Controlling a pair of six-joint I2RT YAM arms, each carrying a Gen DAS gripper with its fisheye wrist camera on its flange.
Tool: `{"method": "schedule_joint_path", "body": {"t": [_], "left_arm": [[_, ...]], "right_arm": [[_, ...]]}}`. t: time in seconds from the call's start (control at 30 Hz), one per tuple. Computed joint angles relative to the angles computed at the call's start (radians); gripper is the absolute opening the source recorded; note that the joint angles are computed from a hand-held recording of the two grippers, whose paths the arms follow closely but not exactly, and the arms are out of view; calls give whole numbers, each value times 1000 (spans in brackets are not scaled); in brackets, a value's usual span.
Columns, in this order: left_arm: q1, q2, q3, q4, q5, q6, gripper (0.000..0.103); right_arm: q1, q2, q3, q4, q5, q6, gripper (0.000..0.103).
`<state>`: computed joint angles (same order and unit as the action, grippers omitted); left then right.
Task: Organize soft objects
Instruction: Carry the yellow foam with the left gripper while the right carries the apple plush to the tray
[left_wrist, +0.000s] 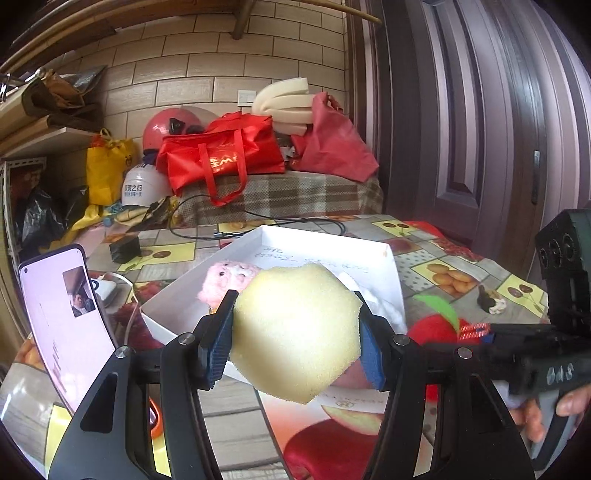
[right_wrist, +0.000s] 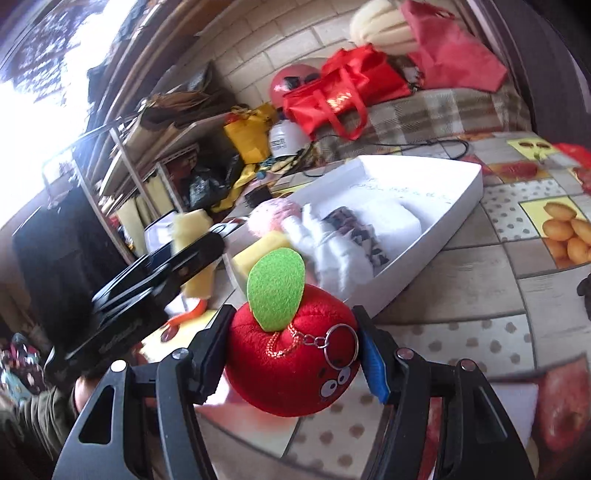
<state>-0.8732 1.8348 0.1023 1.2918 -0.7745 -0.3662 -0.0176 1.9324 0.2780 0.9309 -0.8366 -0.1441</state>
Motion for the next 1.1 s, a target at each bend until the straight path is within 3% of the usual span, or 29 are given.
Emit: {"method": "schedule_joint_path", "body": {"t": [0.27,0.53,0.8,1.1], "left_arm": [[108,38,48,12,5,18,59],[146,78,142,-33,-19,59,59],[198,91,210,-86,24,68,59],[232,117,293,-136,52,106,59]], "right_arm": [[-143,32,-21,229,97,97,63],[-36,57,-8,332,306,196,63],[93,84,58,375,481,233,63],[219,105,153,337,635,151,63]]}}
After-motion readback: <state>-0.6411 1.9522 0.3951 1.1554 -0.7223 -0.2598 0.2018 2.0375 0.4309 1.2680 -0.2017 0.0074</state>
